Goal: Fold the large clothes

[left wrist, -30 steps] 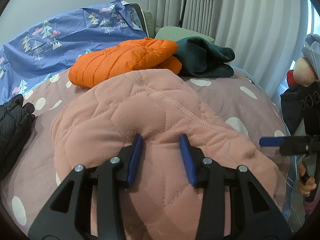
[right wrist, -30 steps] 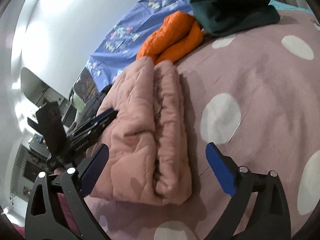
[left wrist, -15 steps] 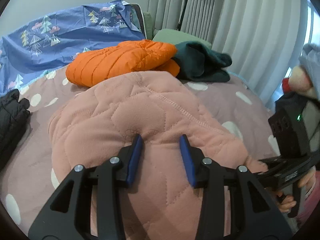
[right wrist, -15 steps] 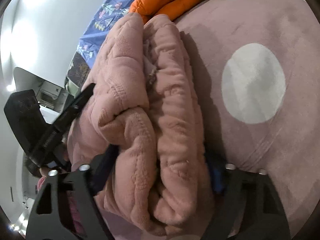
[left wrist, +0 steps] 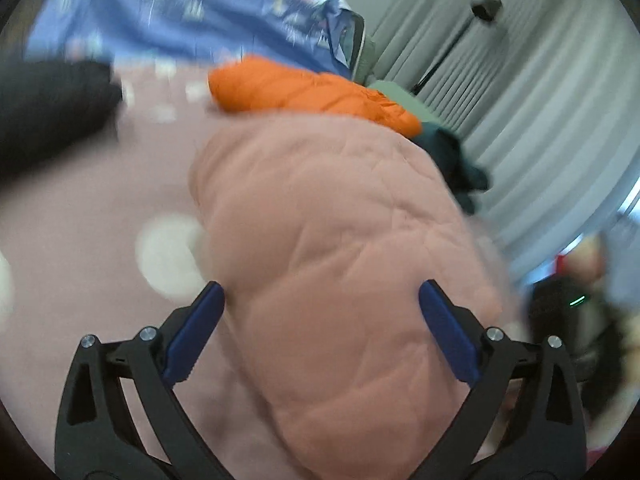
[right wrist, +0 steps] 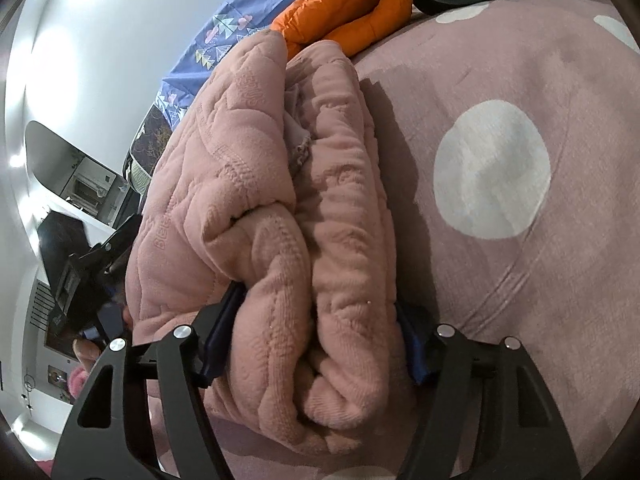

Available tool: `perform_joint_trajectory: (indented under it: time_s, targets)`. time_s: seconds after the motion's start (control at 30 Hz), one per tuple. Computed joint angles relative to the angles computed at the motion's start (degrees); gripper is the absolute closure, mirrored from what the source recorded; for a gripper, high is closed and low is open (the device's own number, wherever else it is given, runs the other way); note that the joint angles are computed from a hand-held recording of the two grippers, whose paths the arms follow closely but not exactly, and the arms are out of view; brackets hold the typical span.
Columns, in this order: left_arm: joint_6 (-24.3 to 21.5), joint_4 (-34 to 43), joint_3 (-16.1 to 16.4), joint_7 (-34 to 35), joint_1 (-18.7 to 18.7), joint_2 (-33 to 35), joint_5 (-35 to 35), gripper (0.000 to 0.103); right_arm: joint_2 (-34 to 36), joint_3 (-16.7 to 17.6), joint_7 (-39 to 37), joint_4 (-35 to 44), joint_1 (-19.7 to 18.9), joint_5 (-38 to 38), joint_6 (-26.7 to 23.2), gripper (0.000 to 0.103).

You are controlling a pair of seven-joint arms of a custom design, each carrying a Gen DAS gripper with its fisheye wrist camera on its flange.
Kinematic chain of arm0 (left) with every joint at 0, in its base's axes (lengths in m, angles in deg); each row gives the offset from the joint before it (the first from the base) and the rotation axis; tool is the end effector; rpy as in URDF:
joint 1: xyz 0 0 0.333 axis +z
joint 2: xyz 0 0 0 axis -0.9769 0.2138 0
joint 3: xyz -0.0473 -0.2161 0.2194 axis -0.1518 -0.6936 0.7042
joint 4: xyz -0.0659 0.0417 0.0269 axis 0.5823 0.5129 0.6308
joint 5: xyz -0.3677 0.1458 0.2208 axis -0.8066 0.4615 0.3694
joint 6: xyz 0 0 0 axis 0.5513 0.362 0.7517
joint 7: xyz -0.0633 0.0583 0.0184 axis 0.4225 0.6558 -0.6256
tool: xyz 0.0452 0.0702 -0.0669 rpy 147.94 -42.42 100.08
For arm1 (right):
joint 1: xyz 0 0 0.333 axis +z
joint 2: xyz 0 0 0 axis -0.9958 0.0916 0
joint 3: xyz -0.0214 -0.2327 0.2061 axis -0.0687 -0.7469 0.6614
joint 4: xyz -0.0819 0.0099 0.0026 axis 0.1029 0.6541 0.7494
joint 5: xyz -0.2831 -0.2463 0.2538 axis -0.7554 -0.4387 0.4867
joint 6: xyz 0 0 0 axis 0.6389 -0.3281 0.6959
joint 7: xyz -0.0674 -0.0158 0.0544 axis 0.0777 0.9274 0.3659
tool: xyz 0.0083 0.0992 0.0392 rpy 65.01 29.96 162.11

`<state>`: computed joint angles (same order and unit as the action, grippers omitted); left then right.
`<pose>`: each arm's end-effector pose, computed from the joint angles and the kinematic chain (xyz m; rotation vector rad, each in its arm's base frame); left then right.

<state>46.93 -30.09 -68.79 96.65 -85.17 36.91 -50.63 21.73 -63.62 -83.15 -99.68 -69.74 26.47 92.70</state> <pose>0.5761 -0.1837 0.5303 1.1658 -2.3081 1.3382 0.3635 0.3504 0.4626 -1.0334 1.9755 -0.2171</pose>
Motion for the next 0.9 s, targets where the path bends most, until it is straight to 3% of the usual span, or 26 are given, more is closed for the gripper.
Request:
perform_joint_trajectory:
  time_s: [0.07,0.17,0.3,0.47,0.77,0.9]
  targets:
    - [-2.88,0.69,0.56,-1.07,0.42,0.97,-0.49,0.002,0.32,-0.15,-0.11,0.27,-0.11,-0.11,0.01,0.033]
    - [-3.92,1.19,0.35,-0.11,0.73,1.52,-0.33,0.002,0.06,-0.11,0.28,-0.22,0.01,0.00,0.46,0.031]
    - [-2.27,2.96,-0.97,-0.38,0.41,3.63,0.88,0.002,0.78,0.98,2.32,0.10,-1.96,-1.11,2.05,0.020]
    - [-5.84,4.89,-0.62,0.23,1.89,6.30,-1.61,0.002,1.80,0.64,2.09,1.34,-1.65,-2.20,1.44,0.013]
    - [-5.24,3.64,-0.93,-0.75,2.62,4.70,-1.38,0.002,0.99,-0.10,1.01,0.73,-0.53,-0.87,1.07,0.015]
    - [0.36,2.06,-0.85,1.51,2.19,3.28,-3.65,0.002,0.54,-0.12,1.06,-0.08,-0.61,-0.86,1.88,0.015]
